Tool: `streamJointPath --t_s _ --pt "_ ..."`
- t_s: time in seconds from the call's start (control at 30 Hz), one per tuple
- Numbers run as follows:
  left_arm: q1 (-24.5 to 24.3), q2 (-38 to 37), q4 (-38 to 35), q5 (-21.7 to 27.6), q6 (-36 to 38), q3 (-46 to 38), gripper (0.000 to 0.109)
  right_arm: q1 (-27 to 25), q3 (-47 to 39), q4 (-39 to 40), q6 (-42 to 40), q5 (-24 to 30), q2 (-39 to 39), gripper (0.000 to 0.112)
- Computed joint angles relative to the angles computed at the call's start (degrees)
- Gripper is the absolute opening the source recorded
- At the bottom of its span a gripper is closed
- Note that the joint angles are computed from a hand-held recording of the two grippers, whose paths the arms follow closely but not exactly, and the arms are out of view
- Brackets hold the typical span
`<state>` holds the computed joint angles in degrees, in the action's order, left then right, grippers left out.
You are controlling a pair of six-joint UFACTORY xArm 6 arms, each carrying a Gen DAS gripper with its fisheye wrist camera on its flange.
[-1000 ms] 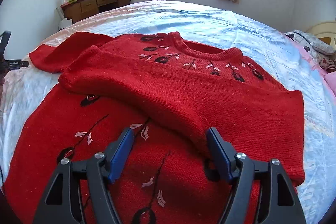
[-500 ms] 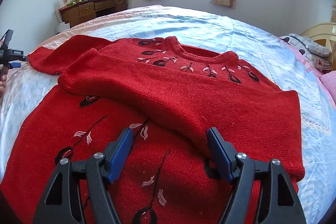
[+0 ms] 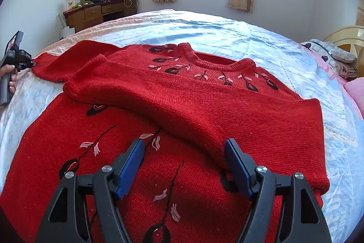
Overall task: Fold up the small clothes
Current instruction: 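Grasp the other sleeve cuff with the left tool, then lift the sleeve with the left tool, fold it over the body, release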
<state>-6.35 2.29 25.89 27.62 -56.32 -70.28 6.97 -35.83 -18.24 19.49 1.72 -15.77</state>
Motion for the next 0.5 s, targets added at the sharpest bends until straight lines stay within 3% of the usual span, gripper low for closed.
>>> streamJointPath --t_s 0.13,0.27,0.5 --pt "1.0 -2.0 -7.2 -5.4 4.4 3.1 0.006 0.0 0.1 -0.4 0.4 -0.1 -0.1 0.073" --pt "0.8 -3.3 -12.9 -7.0 9.4 4.1 0.006 -0.1 0.1 -0.6 0.6 -0.3 0.0 0.073" --pt "-0.6 -4.1 -13.3 -6.8 11.0 2.7 0.006 -0.1 0.1 -0.9 0.9 -0.3 0.0 0.073"
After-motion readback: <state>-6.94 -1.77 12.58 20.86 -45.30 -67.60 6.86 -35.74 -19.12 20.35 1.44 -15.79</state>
